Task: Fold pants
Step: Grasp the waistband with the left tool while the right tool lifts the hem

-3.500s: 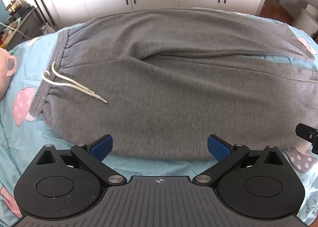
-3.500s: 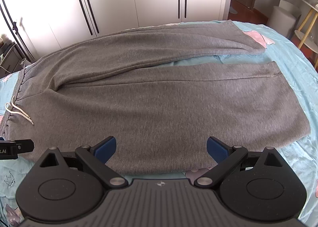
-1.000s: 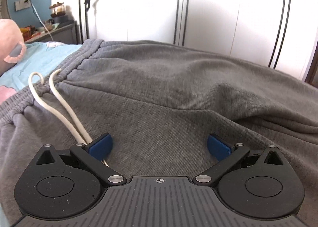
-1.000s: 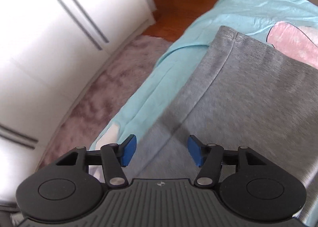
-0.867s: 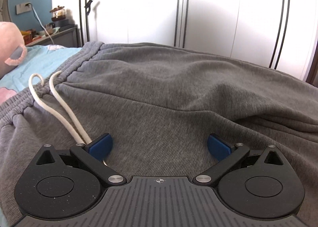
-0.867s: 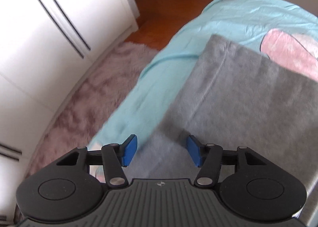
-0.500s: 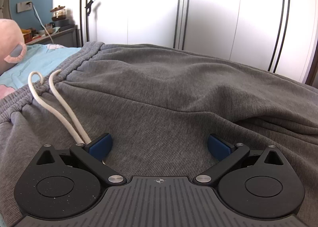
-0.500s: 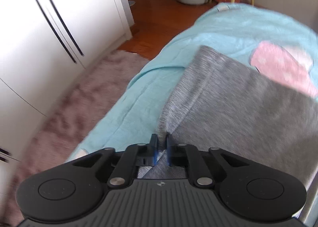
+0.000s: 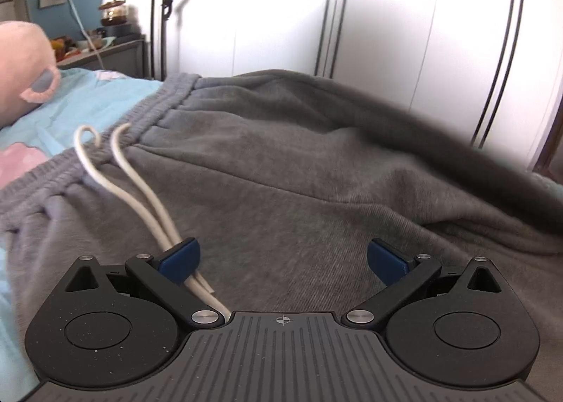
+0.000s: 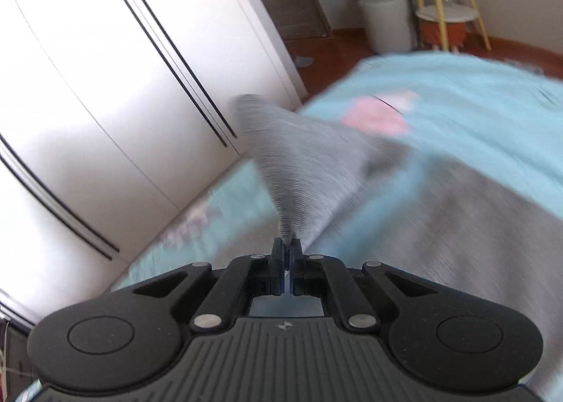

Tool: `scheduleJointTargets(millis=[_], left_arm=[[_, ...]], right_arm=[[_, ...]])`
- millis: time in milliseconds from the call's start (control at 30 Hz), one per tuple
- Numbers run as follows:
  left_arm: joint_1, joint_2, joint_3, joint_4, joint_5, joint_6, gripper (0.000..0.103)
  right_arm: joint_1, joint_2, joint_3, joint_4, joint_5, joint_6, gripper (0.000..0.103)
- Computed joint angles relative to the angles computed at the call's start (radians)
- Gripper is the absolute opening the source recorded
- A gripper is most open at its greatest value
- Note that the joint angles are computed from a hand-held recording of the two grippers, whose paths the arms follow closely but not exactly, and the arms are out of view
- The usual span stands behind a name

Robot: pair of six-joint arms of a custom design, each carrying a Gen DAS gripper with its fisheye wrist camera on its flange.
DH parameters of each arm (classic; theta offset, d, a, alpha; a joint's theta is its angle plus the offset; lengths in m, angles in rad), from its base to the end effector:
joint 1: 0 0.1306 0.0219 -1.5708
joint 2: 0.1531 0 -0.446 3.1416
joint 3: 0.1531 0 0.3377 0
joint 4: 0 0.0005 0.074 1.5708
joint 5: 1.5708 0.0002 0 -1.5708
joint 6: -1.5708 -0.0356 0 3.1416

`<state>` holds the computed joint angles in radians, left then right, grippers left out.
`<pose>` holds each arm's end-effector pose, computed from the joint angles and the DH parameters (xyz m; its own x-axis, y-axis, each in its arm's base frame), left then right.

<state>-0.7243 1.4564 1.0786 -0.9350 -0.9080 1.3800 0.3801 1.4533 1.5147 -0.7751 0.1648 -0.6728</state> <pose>0.3009 -0.2294 0.3589 -0.3898 -0.4618 -0.7967 -0.6623 0.7417 -0.1060 0.4269 0.1637 0.5255 -0.6317 0.4096 -0.6581 0.1827 0.9038 0.3871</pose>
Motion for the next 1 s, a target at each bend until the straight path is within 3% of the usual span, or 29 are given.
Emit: scheduleJointTargets(millis=[133,200,267,333,467,600,667,700,767,833,900,1000], left_arm=[[-0.013,-0.045,0.033,-0.050,-0.038,0.036,0.103],[0.004,-0.080,0.045,-0.022,-0.040,-0.005,0.103],[0.060,-0.108,0.074,0.007,0.032,-0.087,0.103],[0.142,-0.108,0.128,0.007,0.114,-0.146,0.103],[0.348,-0.050,0.228,0.076,0.304,-0.283,0.103],[0.513,0.045,0.318,0.067,0.526,-0.281,0.103],[0.561,0.090,0.356,0.036,0.585,-0.248,0.102],[0.579,0.107,0.368,0.029,0.607,-0.235,0.099],[0.604,0.130,0.375,0.039,0.642,-0.242,0.084],[0.629,0.173,0.403,0.010,0.683,-0.263,0.078],[0.648,0.208,0.428,-0.024,0.710,-0.270,0.066],[0.655,0.218,0.413,0.007,0.697,-0.279,0.056]], right_arm=[[-0.015,-0.139,-0.281,0.003,-0.017,-0.011,0.003],[-0.031,-0.162,-0.385,0.051,-0.047,-0.049,0.001],[-0.031,-0.185,-0.432,0.134,-0.036,-0.043,0.003],[-0.036,-0.178,-0.429,0.151,-0.039,-0.043,0.005],[-0.047,-0.167,-0.444,0.196,-0.045,-0.017,0.008],[-0.059,-0.197,-0.497,0.258,-0.085,-0.018,0.011],[-0.068,-0.200,-0.502,0.272,-0.120,-0.015,0.021],[-0.070,-0.202,-0.501,0.273,-0.135,-0.011,0.025],[-0.075,-0.194,-0.476,0.248,-0.163,0.007,0.044],[-0.069,-0.179,-0.435,0.204,-0.170,0.004,0.057],[-0.056,-0.164,-0.392,0.168,-0.115,0.005,0.059],[-0.038,-0.141,-0.343,0.132,-0.015,0.070,0.063]])
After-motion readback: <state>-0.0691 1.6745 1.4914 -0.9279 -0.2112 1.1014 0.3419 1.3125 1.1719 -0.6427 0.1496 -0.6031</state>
